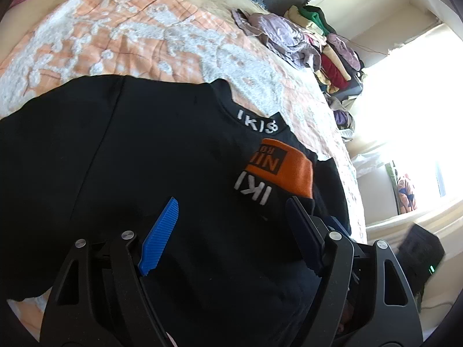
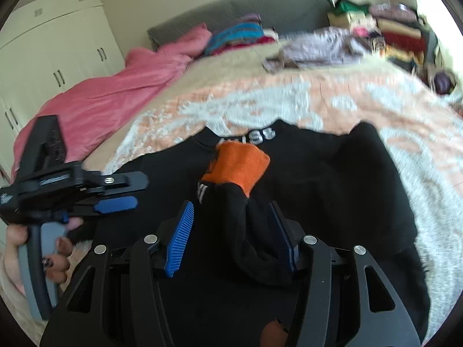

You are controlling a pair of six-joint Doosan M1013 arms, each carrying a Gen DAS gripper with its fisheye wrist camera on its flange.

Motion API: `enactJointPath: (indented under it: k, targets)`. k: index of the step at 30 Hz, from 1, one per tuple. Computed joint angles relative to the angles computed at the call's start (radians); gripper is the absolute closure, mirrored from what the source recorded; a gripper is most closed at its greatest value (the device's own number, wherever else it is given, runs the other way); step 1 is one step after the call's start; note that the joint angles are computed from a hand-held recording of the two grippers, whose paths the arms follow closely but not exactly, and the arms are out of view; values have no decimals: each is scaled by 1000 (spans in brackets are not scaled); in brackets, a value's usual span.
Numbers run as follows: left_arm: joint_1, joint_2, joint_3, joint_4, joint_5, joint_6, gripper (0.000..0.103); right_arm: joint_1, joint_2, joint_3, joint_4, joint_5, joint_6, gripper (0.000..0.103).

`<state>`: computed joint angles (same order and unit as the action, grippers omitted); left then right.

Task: Fold small clothes

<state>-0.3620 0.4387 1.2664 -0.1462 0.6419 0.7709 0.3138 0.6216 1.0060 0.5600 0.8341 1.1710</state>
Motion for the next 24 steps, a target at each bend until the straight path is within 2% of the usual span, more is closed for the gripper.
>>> enactJointPath:
  k: [3, 7, 9, 12, 16, 19, 22, 23, 24]
  targets:
    - [-7, -1, -11, 87, 21, -48, 33, 8, 31, -43, 7, 53, -18, 51]
    - [4, -7, -8, 95, 35, -68, 32, 22, 30, -39, 85, 98, -137, 51]
    - [10, -11, -1, 87, 38, -70, 32, 27, 16, -17, 115, 116, -206, 50]
    - [20, -11, 6, 9, 44, -16, 32, 23, -2, 9, 162, 158, -257, 50]
    - [28, 1, 11, -118, 52, 66, 32, 13, -28, 48, 162, 148, -247, 50]
    - [16, 17, -10, -63, 97, 39, 34, 0, -53, 85, 162, 107, -226, 50]
    - [3, 32, -35, -19, 129, 40, 44, -15, -76, 117, 153, 65, -197, 50]
    - [-3, 39, -47, -8, 141, 45, 52, -19, -83, 128, 154, 51, -190, 50]
    - [-5, 43, -52, -8, 144, 50, 64, -26, -91, 139, 157, 37, -180, 50]
